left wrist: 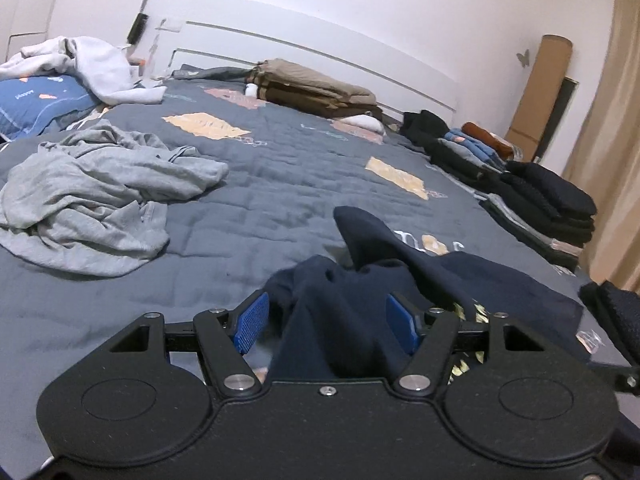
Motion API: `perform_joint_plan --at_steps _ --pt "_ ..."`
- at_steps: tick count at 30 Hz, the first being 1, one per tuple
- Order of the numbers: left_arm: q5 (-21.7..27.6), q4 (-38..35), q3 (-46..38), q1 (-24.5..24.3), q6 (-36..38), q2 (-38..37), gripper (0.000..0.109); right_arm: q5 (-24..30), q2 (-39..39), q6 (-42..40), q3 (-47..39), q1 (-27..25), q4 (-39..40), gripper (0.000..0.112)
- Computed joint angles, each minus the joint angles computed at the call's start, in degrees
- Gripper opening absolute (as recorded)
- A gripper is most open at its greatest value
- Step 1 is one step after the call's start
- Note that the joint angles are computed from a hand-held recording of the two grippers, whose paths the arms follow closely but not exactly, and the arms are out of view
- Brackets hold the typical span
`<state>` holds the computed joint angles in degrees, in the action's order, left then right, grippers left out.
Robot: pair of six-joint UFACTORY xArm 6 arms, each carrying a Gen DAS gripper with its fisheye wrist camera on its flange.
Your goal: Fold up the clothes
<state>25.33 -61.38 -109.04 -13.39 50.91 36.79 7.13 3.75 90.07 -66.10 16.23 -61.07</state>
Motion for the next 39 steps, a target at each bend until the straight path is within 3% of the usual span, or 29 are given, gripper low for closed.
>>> perform_joint_plan --at_steps 5,9,12,15,18,23,26,28,32,39 --pt "2.94 3.64 -3.57 0.2 -1.88 3.29 0.037 -1.33 1.05 -4.89 0.08 -0.51 5.56 0.038" --pt "2.89 0.28 -1.7 -0.19 3.69 2.63 0.011 -1.76 1.52 -8.32 0.56 -0.53 9.86 0.038" --pt "5.01 -8.09 1.95 -0.74 15.52 -0.51 0.008 -2.18 1.12 -7.77 0.93 -0.89 9.76 0.038" --pt "9.27 -11.45 6.93 -1.69 26.96 -4.68 0.008 -2.09 0.05 -3.92 1.07 -1.78 6.64 0.038" --pt "11.02 -9.25 12.59 -3.73 34.94 -8.43 0.008 -1.98 -1.31 1.39 1.55 -3.19 2.52 0.038" --pt "4.58 -4.27 19.19 -7.54 41.03 -10.67 0.015 -1.97 -2.63 5.84 2.63 -5.11 0.16 0.038" --pt "5.65 -3.51 20.5 -6.91 40.47 -12.5 0.026 -1.89 -2.65 5.85 2.74 -5.23 -0.07 0.038" --pt "8.9 -6.73 21.17 -5.34 41.62 -14.45 0.05 -2.5 -2.39 5.2 2.74 -5.3 0.46 0.038" --pt "11.9 -12.39 21.92 -2.75 44.46 -17.26 0.052 -2.7 -2.19 3.4 2.91 -4.78 1.99 0.038" --pt "11.08 -13.68 13.48 1.13 30.65 -11.23 0.052 -2.79 -1.72 1.64 2.73 -4.22 3.52 0.038"
